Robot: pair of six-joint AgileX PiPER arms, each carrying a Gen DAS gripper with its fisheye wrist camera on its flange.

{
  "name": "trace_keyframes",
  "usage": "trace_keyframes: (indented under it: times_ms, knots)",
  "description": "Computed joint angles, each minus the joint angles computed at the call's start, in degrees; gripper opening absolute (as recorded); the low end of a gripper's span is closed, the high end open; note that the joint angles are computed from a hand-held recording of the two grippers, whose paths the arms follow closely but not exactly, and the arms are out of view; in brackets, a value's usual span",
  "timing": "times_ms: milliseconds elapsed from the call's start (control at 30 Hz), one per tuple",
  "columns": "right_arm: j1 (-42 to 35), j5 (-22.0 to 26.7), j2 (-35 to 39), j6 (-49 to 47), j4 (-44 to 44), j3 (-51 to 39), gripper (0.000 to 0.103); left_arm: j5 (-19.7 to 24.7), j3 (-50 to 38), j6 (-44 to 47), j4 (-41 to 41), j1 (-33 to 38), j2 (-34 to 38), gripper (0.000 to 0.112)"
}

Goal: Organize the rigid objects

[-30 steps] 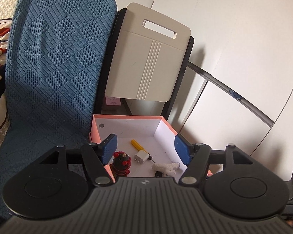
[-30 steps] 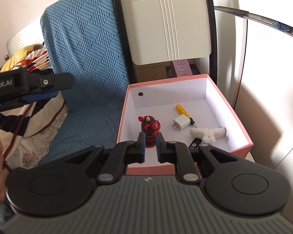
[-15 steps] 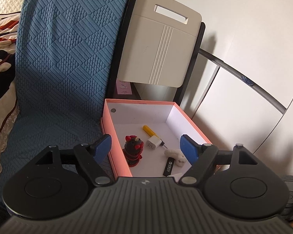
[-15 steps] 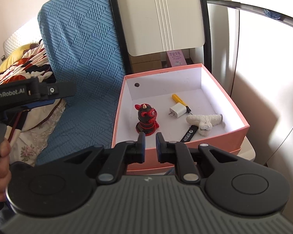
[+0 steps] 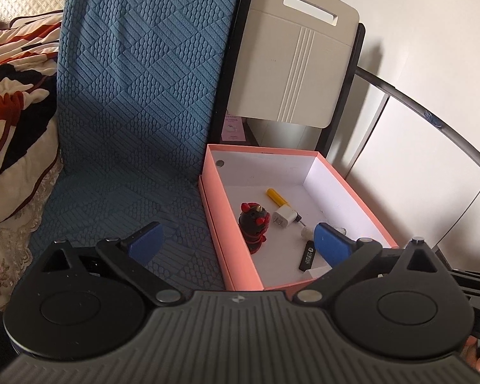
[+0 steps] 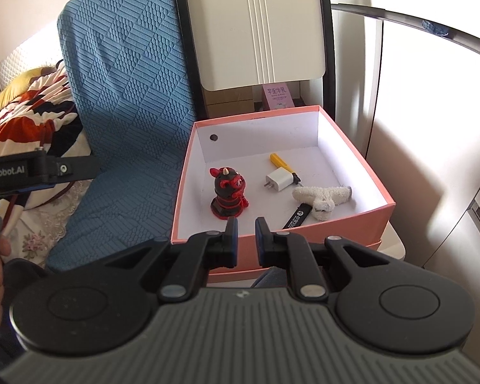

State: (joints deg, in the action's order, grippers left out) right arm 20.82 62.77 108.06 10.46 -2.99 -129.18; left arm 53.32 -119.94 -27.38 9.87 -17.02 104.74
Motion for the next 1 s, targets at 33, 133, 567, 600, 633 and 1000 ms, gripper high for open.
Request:
trace_keyframes:
  times_ms: [33, 133, 567, 600, 633, 1000]
  knots:
    - [0.0, 0.1, 0.2, 0.0, 0.0, -0.4, 0.016, 0.1, -0.1, -0.1, 0.2, -0.1, -0.1, 0.102]
    - [0.0, 0.4, 0.5, -0.1, -0.3, -1.2, 0.016, 0.5, -0.6, -0.2, 1.1, -0.4, 0.0, 0.102]
    - [0.3, -1.1, 0.5, 0.2, -2.9, -0.6, 0.096, 3.4, -3.8, -1.0, 3.2, -1.8, 1.5, 0.102]
    - [0.3, -1.3, 0.4, 0.1, -2.7, -0.4, 0.096, 3.3, -3.8, -1.2, 3.5, -1.9, 1.5, 0.102]
    - [0.4, -1.4, 0.4, 0.1, -2.6, -0.3, 0.096, 3.2, -3.7, -1.2, 3.7, -1.9, 1.5, 0.102]
    - [0.8, -1.0, 0.6, 0.8, -3.3, -0.5, 0.096, 1.8, -2.5, -0.8, 4.2, -2.3, 1.0, 0.102]
